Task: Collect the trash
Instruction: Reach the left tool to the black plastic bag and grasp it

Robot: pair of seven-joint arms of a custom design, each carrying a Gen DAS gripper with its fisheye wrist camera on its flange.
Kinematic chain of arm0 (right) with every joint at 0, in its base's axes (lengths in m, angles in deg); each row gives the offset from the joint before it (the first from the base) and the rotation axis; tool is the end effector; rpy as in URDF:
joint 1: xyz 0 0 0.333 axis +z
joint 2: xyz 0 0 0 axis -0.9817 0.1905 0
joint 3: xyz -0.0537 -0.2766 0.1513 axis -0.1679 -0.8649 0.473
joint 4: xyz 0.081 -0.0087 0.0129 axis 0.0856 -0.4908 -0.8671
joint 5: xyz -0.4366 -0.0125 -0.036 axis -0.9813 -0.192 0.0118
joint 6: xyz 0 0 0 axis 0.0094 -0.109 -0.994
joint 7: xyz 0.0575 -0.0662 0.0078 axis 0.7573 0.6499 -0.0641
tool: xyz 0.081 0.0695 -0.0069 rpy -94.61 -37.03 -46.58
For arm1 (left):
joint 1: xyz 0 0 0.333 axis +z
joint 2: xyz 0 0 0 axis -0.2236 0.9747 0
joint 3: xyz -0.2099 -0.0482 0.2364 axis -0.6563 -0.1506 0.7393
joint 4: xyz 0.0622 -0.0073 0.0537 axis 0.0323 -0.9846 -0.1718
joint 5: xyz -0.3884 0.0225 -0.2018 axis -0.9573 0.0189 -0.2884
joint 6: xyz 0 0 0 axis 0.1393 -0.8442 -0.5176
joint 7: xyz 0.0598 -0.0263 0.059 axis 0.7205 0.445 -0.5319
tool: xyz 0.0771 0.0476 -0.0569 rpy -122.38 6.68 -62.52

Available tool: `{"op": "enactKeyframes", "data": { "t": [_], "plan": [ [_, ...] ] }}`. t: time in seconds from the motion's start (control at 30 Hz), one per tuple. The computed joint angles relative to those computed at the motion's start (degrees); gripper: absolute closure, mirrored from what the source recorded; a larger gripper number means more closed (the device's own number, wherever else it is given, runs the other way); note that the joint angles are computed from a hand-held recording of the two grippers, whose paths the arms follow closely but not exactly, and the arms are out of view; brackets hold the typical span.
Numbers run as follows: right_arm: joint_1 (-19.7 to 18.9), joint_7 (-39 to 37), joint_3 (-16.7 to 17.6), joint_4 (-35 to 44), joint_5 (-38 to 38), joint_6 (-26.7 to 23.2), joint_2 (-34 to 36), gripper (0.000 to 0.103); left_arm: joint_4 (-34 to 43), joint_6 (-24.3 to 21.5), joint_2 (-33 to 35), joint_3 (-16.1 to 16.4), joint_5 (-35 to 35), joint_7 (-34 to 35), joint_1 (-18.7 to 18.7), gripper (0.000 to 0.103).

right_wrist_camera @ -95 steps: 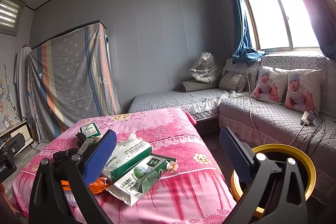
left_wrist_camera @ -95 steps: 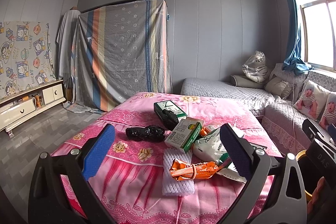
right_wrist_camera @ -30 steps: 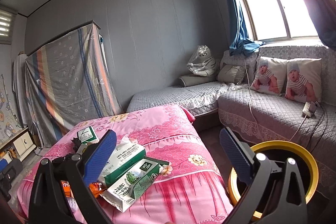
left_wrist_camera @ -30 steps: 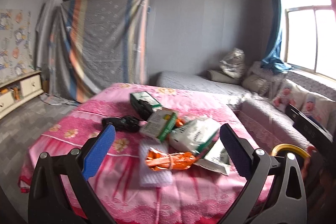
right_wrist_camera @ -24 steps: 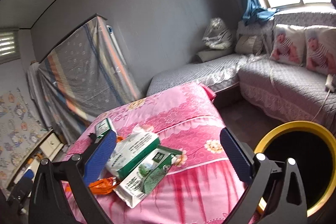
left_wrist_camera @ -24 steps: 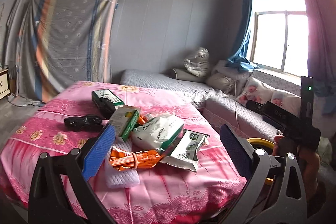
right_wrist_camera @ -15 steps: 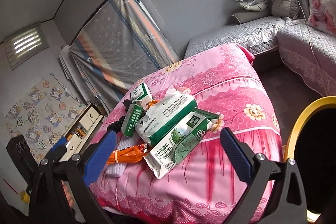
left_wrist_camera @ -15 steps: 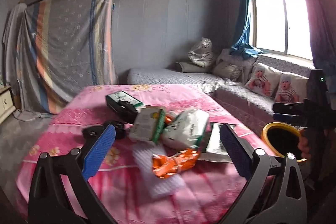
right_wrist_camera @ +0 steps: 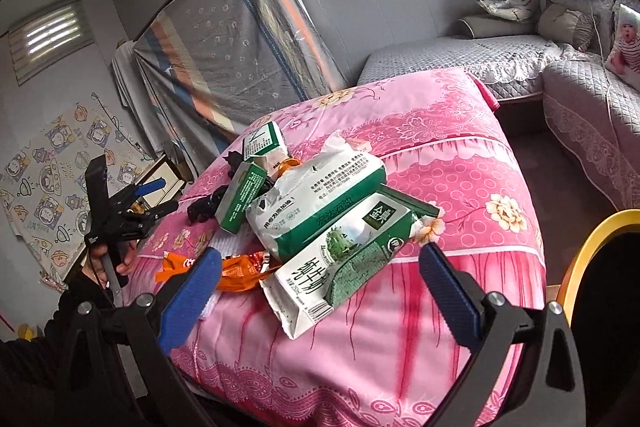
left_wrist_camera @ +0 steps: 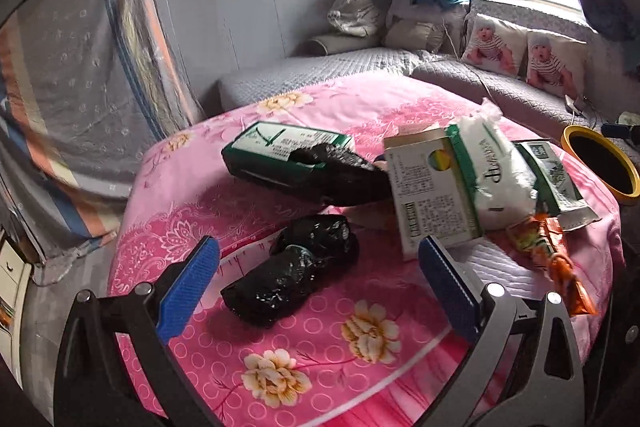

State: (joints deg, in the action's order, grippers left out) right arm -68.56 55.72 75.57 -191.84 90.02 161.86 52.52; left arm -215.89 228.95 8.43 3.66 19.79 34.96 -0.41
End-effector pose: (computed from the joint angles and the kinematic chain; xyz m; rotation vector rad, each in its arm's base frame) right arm 0.5781 0.0804 0.5159 -1.8657 1.0050 -0.0408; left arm 0.4527 0.0072 0.5320 -1.5790 1.6562 -0.6950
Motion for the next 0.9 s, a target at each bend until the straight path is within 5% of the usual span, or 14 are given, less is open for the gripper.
{"op": "enactKeyframes", "data": {
  "t": [0.3,0.47,0.57,0.73,0.9],
  "plan": [
    [0.58,0.40,2.24,7.31,-5.79,0.55,4.28,0.008,5.53,-5.64,9.09,5.33,-2.00,5.83,-2.72,0.012],
    [1.09,-0.43,3.43,11.15,-6.14,-1.61,6.28,0.008,8.71,-9.37,13.08,6.21,-2.32,6.02,-2.25,0.042],
    [1.54,-0.38,4.71,13.96,-8.00,-1.57,7.97,0.008,9.42,-9.93,14.04,7.08,-3.21,6.95,-2.87,0.072],
    [2.77,1.26,7.57,23.66,-15.03,-5.90,13.94,0.008,8.03,-8.68,12.55,7.52,-4.95,7.19,-3.43,0.076],
    [5.65,12.76,11.68,43.24,-29.78,-14.86,26.75,0.008,4.63,-6.04,7.32,9.50,-10.58,8.50,-6.04,0.076]
  ]
}}
